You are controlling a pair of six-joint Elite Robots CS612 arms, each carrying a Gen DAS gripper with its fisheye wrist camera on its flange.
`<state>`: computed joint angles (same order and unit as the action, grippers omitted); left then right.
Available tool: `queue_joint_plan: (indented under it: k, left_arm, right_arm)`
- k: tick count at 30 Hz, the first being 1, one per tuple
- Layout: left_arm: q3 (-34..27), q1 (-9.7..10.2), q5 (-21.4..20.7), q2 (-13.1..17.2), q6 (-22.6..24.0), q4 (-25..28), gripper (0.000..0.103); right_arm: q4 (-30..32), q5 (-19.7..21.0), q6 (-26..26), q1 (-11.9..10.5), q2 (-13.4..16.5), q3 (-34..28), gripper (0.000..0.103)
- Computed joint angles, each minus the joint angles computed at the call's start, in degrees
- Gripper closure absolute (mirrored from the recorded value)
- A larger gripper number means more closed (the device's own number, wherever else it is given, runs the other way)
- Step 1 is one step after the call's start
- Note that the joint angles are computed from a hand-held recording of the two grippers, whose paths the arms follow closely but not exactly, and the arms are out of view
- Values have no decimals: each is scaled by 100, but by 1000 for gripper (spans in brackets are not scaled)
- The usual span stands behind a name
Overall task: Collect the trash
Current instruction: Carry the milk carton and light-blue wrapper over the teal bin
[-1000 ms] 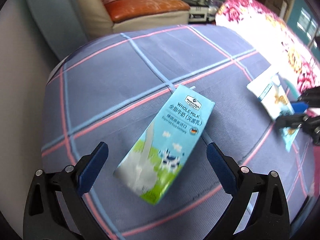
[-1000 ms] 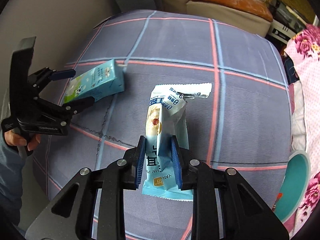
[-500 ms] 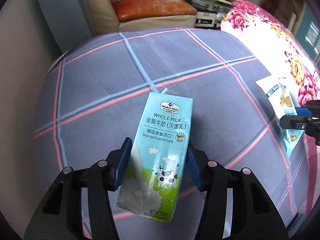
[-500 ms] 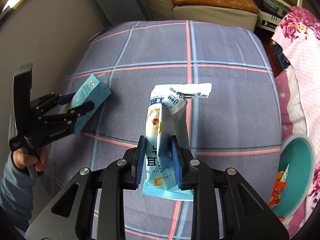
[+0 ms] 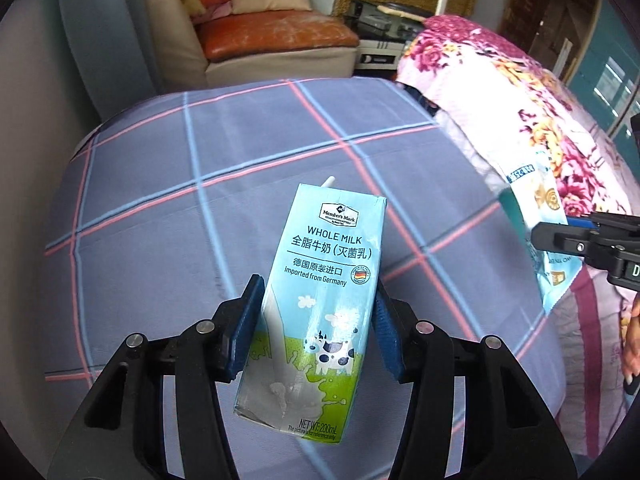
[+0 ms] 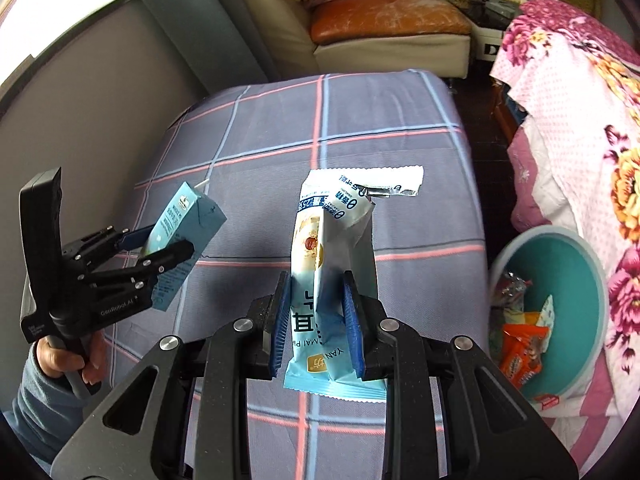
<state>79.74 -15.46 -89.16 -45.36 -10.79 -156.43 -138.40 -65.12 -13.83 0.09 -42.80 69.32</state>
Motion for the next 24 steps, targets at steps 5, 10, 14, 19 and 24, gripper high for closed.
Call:
queue_joint_plan:
  k: [5, 10, 14, 19, 24]
  left_arm:
    - [13, -208, -47, -56, 34, -16, 50]
    - [-39, -414, -69, -67, 140, -26, 50]
    - [-110, -568, -73, -65, 243, 32, 50]
    - [-173, -749, -24, -65, 334, 122, 50]
    - [-205, -928, 55, -78, 427, 221, 50]
  right_arm:
    - [-355, 96, 169, -221, -187, 348, 79]
    - [-733, 189, 370, -441, -358, 668, 79]
    - [-1091, 297, 527, -614, -491, 940, 79]
    - [-1485, 477, 712, -809, -619, 1223, 79]
    - [-1786, 653, 886, -1000, -689, 1442, 79]
